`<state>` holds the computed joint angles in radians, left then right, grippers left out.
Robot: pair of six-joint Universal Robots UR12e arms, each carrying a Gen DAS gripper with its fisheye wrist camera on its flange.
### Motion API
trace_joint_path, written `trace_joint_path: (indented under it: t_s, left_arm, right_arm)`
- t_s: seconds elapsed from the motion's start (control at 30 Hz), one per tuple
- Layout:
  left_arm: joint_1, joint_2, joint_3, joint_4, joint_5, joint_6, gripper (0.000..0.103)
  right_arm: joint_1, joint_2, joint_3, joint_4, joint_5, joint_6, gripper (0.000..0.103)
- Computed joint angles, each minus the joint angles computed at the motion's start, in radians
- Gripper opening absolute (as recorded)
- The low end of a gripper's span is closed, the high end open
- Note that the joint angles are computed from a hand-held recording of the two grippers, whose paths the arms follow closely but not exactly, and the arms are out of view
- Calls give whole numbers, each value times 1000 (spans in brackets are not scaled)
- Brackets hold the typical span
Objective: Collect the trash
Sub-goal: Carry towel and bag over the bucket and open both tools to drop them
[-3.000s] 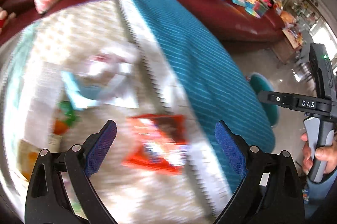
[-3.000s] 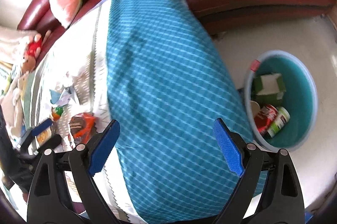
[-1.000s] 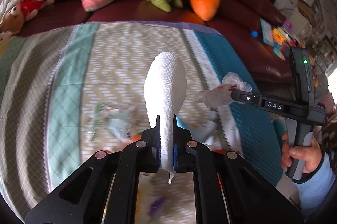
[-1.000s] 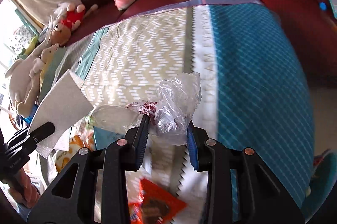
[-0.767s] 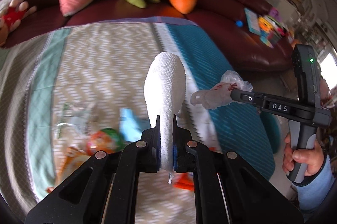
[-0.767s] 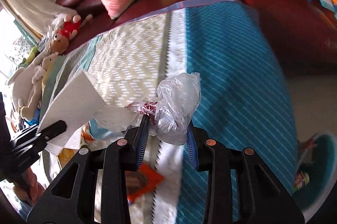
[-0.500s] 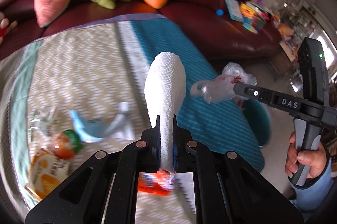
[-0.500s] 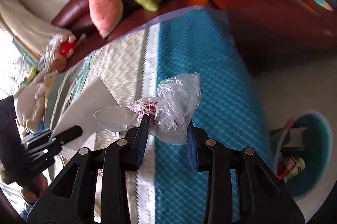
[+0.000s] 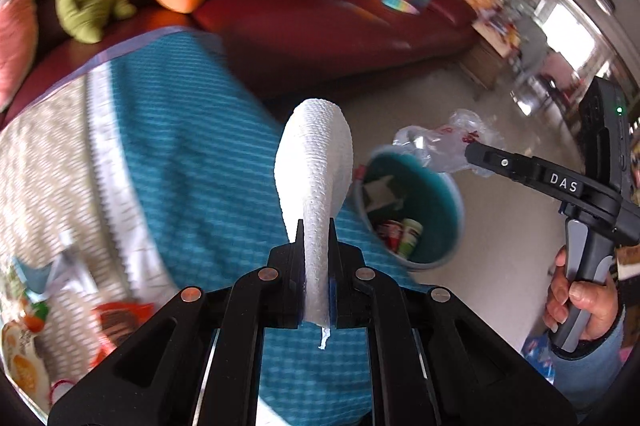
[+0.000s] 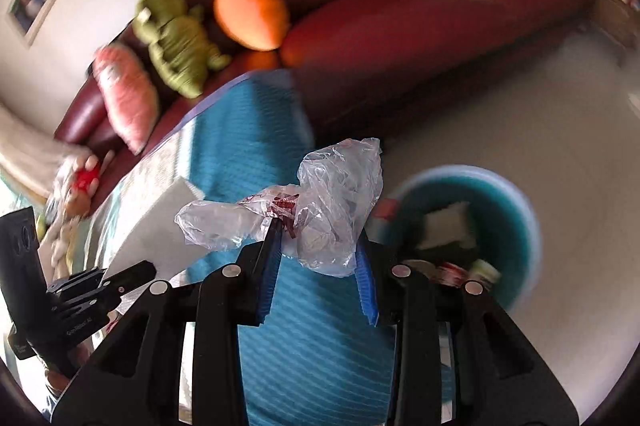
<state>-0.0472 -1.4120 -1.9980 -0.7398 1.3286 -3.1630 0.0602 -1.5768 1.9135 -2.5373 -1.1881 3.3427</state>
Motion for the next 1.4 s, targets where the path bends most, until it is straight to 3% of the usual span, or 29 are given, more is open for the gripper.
trace_joint_path:
  t_s: [0.23,0.5,0.77,1.1,1.13,1.2,1.23,1.27,1.4]
  left_arm:
    - [-104,-105,72,-20,17,1,8]
    - [-167,-201,134,-42,15,-21,8]
    - [-217,-281,190,-52,10,-62,8]
    - [-243,-362,245,-78,15,-94,10]
    - [-244,-370,250,-81,15,-100,16]
    - [-246,-387,262,-76,18,-106,39]
    - [-250,-392,264,-68,32,-108,58]
    - [-255,-395,263,-55,50,-110,70]
    - [-253,-394,258,-48,59,-95,73]
  right_arm:
    - [-88,-41,71,-35,16,25,33]
    - [-150,-44,102,-29,45,33,34]
    - [-182,-35,109,-11,52,34,35]
    - [-190,-8,101,6,53,38,35]
    - [-189,-5,99,9,53,38,35]
    - [-188,0,96,12,51,39,35]
    - [-189,2,96,13,51,40,36]
    - [-189,4,95,15,50,40,36]
    - [-185,12,89,29,43,42,36]
